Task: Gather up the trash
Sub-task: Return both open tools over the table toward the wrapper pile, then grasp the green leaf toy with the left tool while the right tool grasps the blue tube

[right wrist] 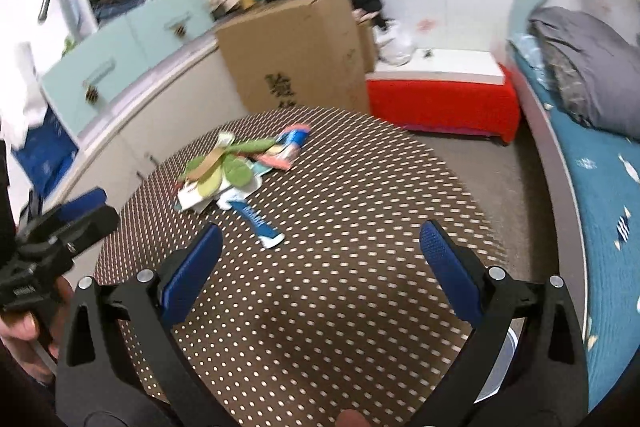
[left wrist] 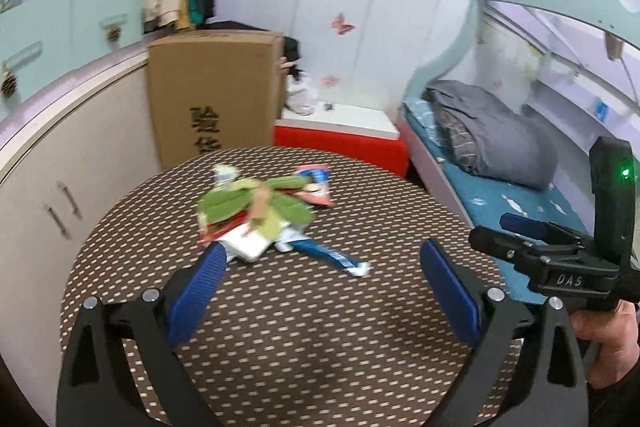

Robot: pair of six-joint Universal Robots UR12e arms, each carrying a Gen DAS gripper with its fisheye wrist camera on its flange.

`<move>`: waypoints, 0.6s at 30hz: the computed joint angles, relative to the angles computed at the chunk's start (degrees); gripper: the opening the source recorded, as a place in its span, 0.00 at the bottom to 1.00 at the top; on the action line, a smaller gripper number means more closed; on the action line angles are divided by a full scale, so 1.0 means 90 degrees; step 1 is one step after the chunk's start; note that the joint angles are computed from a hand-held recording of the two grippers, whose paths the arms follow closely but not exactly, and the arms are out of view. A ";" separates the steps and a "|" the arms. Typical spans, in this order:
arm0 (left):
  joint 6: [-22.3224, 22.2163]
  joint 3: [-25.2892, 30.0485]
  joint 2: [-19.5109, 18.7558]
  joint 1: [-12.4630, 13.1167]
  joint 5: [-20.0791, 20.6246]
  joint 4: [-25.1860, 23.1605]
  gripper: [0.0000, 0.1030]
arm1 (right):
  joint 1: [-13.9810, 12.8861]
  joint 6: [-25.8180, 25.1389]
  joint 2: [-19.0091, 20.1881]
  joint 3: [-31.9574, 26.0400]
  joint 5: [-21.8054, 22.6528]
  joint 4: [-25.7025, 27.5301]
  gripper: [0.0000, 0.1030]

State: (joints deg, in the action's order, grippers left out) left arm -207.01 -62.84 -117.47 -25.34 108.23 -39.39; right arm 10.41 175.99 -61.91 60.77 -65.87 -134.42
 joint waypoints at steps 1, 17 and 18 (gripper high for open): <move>-0.0068 -0.0106 0.0060 0.0033 0.0040 -0.0012 0.92 | 0.0057 -0.0149 0.0081 -0.0110 -0.0015 0.0147 0.94; -0.0437 -0.0477 0.0220 0.0338 0.0202 -0.0195 0.92 | 0.0696 -0.1597 0.1245 -0.1729 -0.0247 0.1748 0.53; -0.0420 -0.0447 0.0199 0.0350 0.0199 -0.0211 0.92 | 0.0718 -0.1649 0.1324 -0.1843 -0.0256 0.1848 0.47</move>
State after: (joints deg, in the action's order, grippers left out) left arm -210.79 -66.86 -115.68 -22.19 110.03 -41.28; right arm 16.86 161.15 -50.00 44.19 -68.18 -117.79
